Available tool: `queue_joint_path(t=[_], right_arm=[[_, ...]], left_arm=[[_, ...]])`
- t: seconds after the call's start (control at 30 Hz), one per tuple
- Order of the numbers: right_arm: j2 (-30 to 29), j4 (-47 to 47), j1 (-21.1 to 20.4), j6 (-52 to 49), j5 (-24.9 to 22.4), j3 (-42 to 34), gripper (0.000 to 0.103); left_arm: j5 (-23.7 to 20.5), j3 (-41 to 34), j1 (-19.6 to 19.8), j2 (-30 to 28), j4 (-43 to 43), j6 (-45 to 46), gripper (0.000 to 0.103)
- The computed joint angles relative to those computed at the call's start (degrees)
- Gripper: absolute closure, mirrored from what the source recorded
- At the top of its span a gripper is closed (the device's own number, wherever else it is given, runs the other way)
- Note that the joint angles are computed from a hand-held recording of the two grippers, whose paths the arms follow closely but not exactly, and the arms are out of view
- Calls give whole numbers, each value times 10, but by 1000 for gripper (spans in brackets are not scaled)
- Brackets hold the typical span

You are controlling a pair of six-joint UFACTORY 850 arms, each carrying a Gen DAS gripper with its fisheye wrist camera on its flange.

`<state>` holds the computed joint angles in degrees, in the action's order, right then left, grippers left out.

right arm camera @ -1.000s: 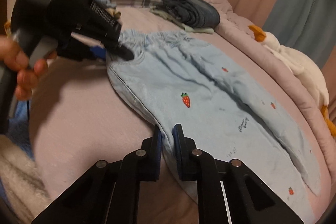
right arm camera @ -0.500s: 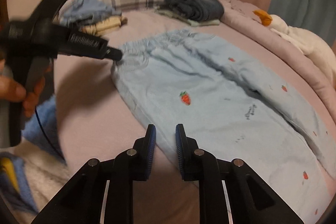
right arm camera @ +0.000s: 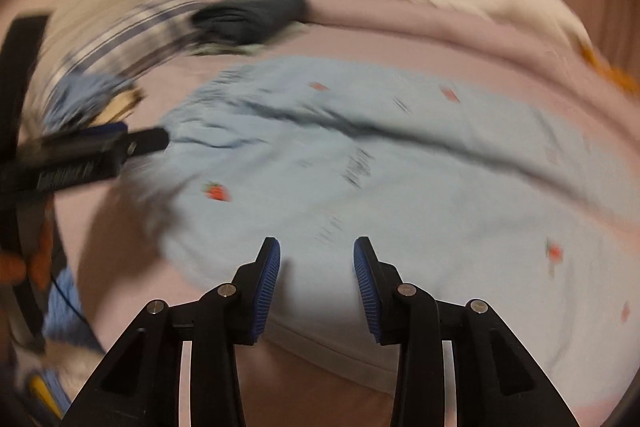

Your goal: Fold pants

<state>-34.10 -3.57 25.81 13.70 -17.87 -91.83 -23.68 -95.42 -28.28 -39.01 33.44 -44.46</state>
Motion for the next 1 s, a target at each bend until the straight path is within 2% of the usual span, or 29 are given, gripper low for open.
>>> queue_joint_path(t=[0.07,0.1,0.17,0.23,0.33,0.37,0.43,0.5,0.53,0.57,0.6,0.67,0.8,1.0], right_arm=[[-8,-39,0,32,-28,0,65],[-3,-57,3,41,-20,11,65],[0,-83,9,54,-37,10,65],[-2,-53,8,13,-61,-1,65],[4,-2,-2,-12,-65,-7,65],[14,-27,-4,16,-45,3,65],[27,-90,-6,83,-25,23,63],[21,-114,-8,115,-46,24,59],[14,-103,-10,107,-67,21,59],[14,-92,-12,96,-63,31,59],[25,-105,-12,102,-36,51,59],[27,-89,-14,72,-37,51,58],[23,20,-30,-23,-33,33,58],[11,59,-33,-71,-23,-4,56]], left_arm=[[-28,-22,1,-25,-57,74,30],[-10,-10,2,-16,-50,75,30],[0,7,6,-4,-84,116,30],[8,21,9,8,-111,145,30],[8,39,8,26,-43,73,30],[11,42,9,27,-40,68,29],[1,37,13,16,-85,115,24],[17,47,12,18,-64,104,24],[13,45,10,17,-56,102,23],[1,35,8,13,-61,108,24],[-6,27,8,10,-74,117,24],[-5,14,12,8,-128,158,25],[-4,1,12,10,-94,137,24],[-20,-67,15,-25,-109,176,24]])
